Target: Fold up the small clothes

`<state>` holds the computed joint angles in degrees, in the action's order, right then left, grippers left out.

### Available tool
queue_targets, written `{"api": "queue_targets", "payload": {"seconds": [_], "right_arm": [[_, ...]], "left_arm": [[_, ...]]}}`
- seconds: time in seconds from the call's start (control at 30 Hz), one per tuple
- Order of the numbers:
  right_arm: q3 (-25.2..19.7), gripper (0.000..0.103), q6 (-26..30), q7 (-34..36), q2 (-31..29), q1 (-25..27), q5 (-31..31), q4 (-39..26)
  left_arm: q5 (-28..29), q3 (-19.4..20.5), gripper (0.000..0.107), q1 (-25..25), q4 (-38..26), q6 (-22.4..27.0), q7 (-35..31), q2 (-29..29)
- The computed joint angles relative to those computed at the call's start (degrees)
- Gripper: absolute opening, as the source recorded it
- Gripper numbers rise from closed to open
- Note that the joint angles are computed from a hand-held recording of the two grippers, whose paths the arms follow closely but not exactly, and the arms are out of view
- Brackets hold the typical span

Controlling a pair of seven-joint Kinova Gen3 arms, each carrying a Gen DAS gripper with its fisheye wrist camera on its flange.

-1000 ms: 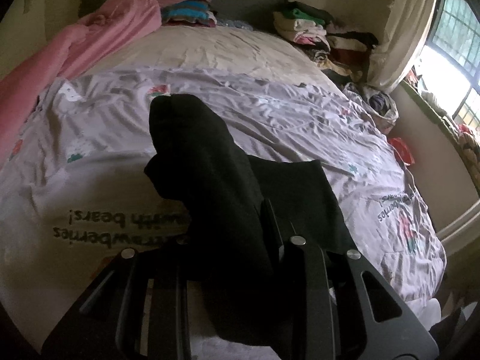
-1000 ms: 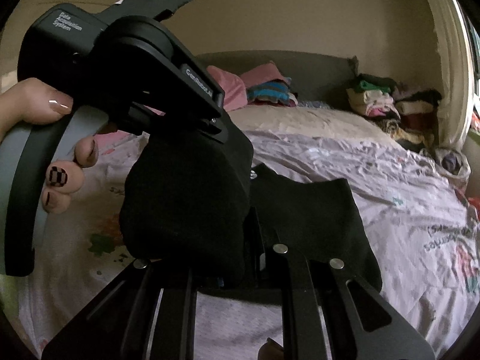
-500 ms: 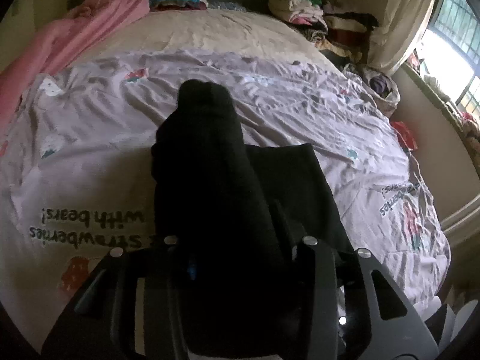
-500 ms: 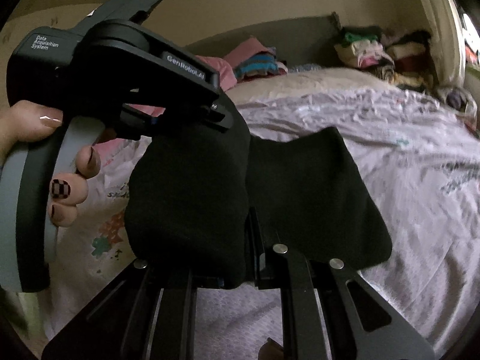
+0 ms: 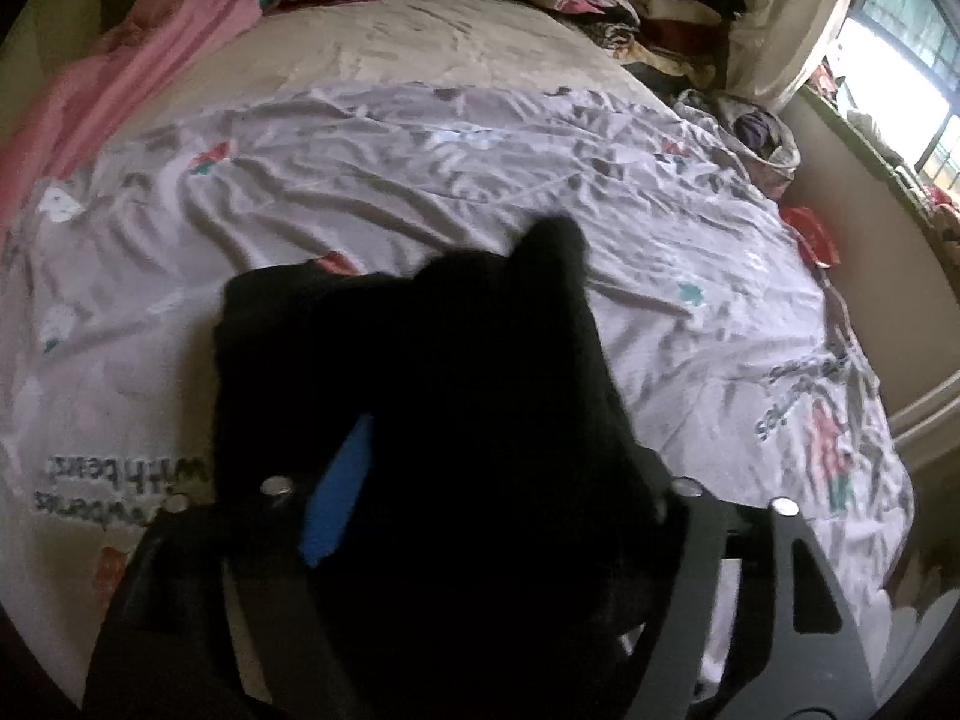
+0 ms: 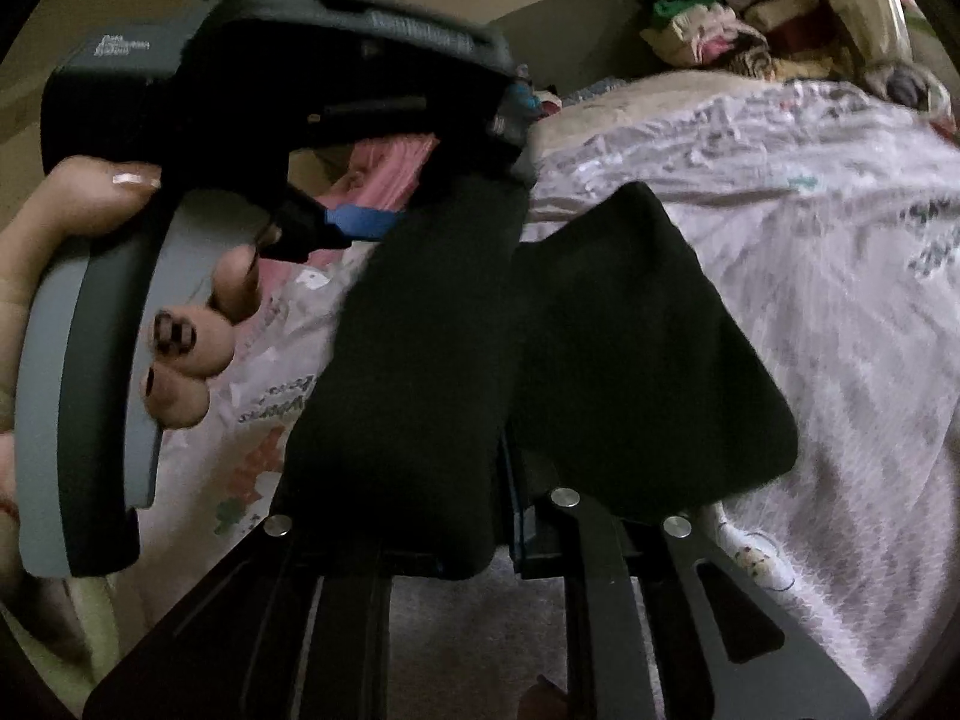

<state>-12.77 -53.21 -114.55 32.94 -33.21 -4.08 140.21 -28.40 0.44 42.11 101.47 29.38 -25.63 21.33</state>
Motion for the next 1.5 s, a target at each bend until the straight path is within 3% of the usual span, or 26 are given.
{"api": "queue_targets", "payload": {"seconds": [0.1,0.23,0.3,0.4,0.47,0.53,0.57,0.7,0.8,0.9,1.07,1.1,1.13,1.17,1.33,1.43,1.5], "right_arm": [[-1.7,0.014,-1.4,-4.5,2.2,4.8,6.3,0.0],[-2.7,0.017,-3.9,-8.8,4.1,9.0,12.1,0.7],[-2.6,0.019,-3.9,-9.3,3.8,8.9,12.3,0.9],[-1.9,0.038,-0.7,-11.9,1.8,9.6,15.1,0.6],[-4.0,0.064,4.0,-14.0,-0.7,13.1,19.8,-0.2],[-6.1,0.083,8.6,-16.2,-3.5,16.4,24.5,-1.3],[-6.2,0.083,10.9,-18.5,-4.7,17.1,26.8,-2.2],[-8.2,0.083,20.3,-27.8,-5.5,22.1,36.1,-8.1],[-15.2,0.083,27.3,-32.5,-2.9,29.9,43.1,-13.9],[-20.9,0.077,34.2,-35.9,0.0,34.9,50.1,-19.6],[-23.1,0.050,45.9,-44.5,0.2,33.5,60.8,-25.9],[-21.6,0.043,47.5,-44.9,-0.5,31.5,61.3,-26.4],[-19.2,0.024,48.4,-44.3,-1.2,28.9,61.1,-27.2],[-16.5,0.019,48.4,-42.8,-2.5,26.2,60.1,-27.2],[-3.3,0.016,41.7,-31.1,-9.0,15.4,54.4,-24.7],[4.4,0.016,43.4,-25.1,-8.8,8.1,49.2,-25.7],[6.5,0.016,45.4,-24.2,-6.6,6.5,48.0,-26.8]], "left_arm": [[3.2,5.3,0.076,-6.2,0.9,-3.6,-2.7,-0.2],[-1.0,7.6,0.077,-8.1,5.0,-8.1,3.7,-2.5],[-4.4,3.3,0.079,-4.1,7.9,-9.9,8.3,-4.8],[-10.4,-4.6,0.083,3.8,12.2,-8.7,15.3,-8.1],[-14.2,-9.4,0.083,9.1,14.2,-7.1,20.0,-8.8],[-17.6,-14.6,0.083,14.3,17.2,-7.2,24.6,-9.1],[-19.2,-16.5,0.083,16.0,19.0,-8.5,27.0,-9.1],[-26.6,-15.7,0.083,14.3,23.4,-12.5,35.8,-9.3],[-29.7,-14.7,0.083,13.8,24.2,-12.6,39.2,-8.7],[-33.3,-13.5,0.083,14.4,24.2,-10.6,42.8,-8.3],[-35.7,-9.7,0.083,13.0,23.7,-7.8,44.5,-7.3],[-36.0,-9.0,0.083,12.4,23.7,-7.7,44.7,-7.2],[-36.3,-8.3,0.083,11.7,23.6,-7.8,44.9,-7.1],[-36.8,-7.7,0.083,11.1,23.7,-8.0,45.3,-7.0],[-40.5,-5.2,0.083,9.0,24.3,-8.9,49.5,-7.5],[-43.9,-4.2,0.084,7.2,24.7,-11.7,53.2,-7.6],[-43.9,-1.9,0.085,5.3,24.4,-12.7,53.0,-7.0]]}}
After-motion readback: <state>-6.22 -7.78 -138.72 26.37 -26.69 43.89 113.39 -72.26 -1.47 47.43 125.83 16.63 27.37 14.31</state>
